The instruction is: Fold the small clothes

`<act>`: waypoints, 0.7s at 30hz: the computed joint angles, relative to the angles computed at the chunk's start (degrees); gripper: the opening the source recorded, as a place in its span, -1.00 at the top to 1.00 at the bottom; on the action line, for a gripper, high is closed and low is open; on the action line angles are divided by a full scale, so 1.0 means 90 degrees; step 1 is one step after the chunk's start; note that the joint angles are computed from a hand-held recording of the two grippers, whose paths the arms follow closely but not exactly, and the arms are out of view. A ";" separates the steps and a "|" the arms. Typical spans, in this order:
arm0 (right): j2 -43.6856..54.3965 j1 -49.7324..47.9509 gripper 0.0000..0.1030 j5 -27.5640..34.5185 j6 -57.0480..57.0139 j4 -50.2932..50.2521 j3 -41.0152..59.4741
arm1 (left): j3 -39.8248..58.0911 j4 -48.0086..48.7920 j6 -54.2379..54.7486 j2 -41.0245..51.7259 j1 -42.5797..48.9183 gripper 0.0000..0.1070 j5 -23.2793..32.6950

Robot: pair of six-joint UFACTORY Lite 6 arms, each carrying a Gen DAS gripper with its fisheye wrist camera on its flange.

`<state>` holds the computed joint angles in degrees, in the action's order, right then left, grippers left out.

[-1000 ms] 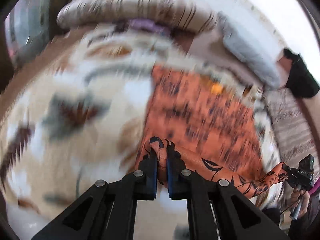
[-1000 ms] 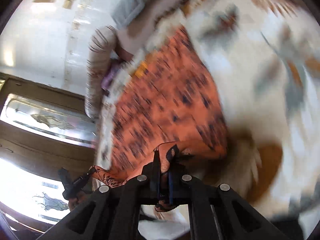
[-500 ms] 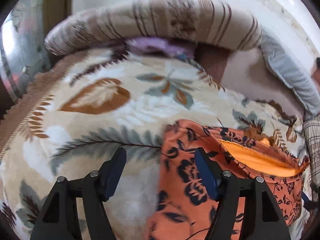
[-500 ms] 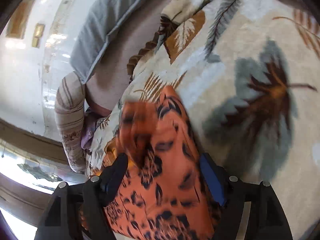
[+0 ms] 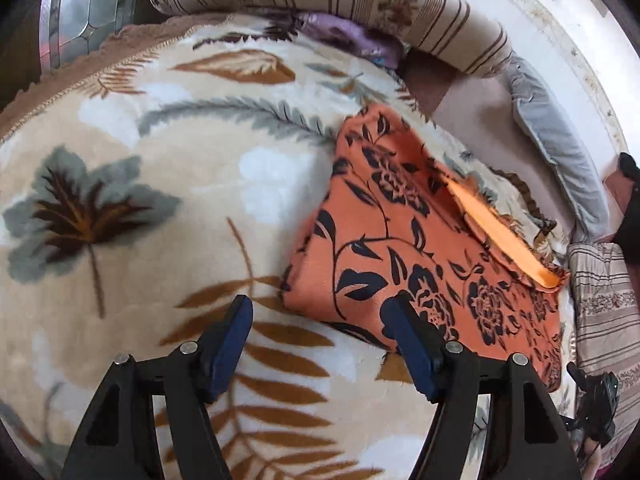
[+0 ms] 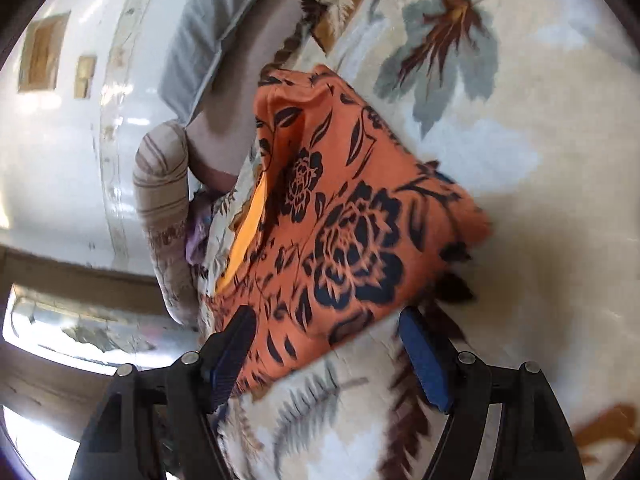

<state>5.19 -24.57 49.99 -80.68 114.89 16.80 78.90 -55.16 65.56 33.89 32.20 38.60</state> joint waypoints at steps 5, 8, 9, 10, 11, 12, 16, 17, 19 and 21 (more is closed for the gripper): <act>-0.0014 0.0345 -0.50 -0.0073 0.0091 0.0941 -0.0003 | 0.0219 -0.0130 -0.0424 0.0298 -0.0222 -0.33 -0.0241; 0.0072 0.0461 -0.47 -0.0286 -0.0063 0.1335 0.0190 | 0.0685 0.0078 -0.1032 0.0572 -0.0339 -0.33 -0.0171; 0.0189 0.0513 -0.46 -0.0329 -0.0069 0.1452 0.0344 | 0.0840 0.0091 -0.1139 0.0669 -0.0328 -0.33 -0.0096; 0.0178 0.0612 -0.44 -0.0422 -0.0171 0.1595 0.0408 | 0.0976 0.0117 -0.1228 0.0763 -0.0345 -0.16 -0.0046; 0.0126 0.0645 -0.30 -0.0551 -0.0252 0.1639 0.0427 | 0.1182 0.0238 -0.1421 0.0898 -0.0359 0.06 0.0017; 0.0133 0.0676 -0.18 -0.0682 -0.0283 0.1689 0.0486 | 0.1407 0.0625 -0.1862 0.1045 -0.0430 0.47 -0.0086; 0.0781 0.1133 0.33 -0.1007 -0.0657 0.2372 0.1108 | 0.1729 0.1061 -0.2155 0.1174 -0.0586 0.79 -0.0045; 0.0958 0.1147 0.33 -0.0986 -0.0777 0.2413 0.1217 | 0.1855 0.1268 -0.2367 0.1206 -0.0647 0.80 -0.0025; 0.0876 0.1177 0.38 -0.1234 -0.0825 0.2304 0.1301 | 0.2152 0.1583 -0.2798 0.1250 -0.0711 0.81 0.0117; 0.0608 0.1271 0.75 -0.1595 -0.0784 0.2116 0.1388 | 0.2262 0.1700 -0.2893 0.1120 -0.0721 0.83 0.0251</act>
